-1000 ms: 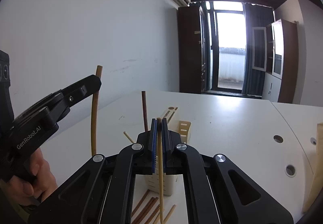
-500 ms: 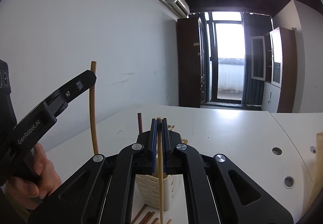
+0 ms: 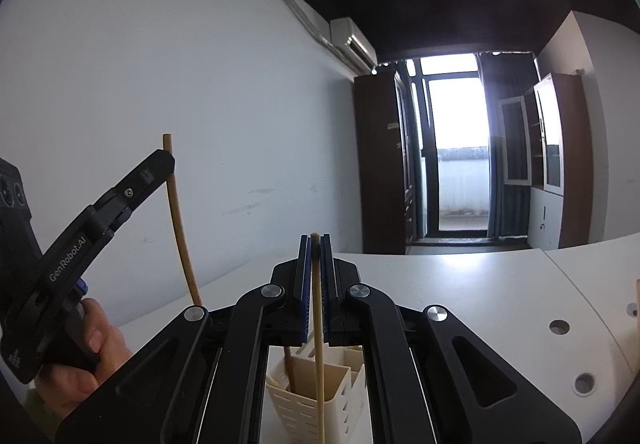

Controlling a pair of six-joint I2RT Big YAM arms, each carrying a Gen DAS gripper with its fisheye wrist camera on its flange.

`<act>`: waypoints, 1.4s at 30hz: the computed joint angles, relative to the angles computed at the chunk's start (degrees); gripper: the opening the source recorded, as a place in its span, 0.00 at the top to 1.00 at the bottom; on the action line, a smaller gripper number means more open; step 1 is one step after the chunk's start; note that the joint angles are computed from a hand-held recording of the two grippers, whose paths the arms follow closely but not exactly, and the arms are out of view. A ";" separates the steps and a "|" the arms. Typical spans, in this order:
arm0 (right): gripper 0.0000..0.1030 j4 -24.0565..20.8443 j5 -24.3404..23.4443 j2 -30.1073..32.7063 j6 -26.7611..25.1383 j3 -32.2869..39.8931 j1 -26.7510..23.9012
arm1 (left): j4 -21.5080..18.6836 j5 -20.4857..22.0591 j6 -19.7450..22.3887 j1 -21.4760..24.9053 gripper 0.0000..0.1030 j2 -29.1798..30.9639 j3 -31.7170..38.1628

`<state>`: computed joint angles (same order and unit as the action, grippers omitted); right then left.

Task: Organize utensils
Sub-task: 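Lift both held chopsticks upright and carry them over the holder, then lower both chopsticks into the holder and open both grippers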

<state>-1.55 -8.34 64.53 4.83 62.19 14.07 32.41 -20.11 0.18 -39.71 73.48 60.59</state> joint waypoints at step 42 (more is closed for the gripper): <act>0.95 -2.47 -3.25 6.85 -1.52 2.31 -0.96 | -14.12 2.63 -6.02 4.19 0.94 6.46 6.14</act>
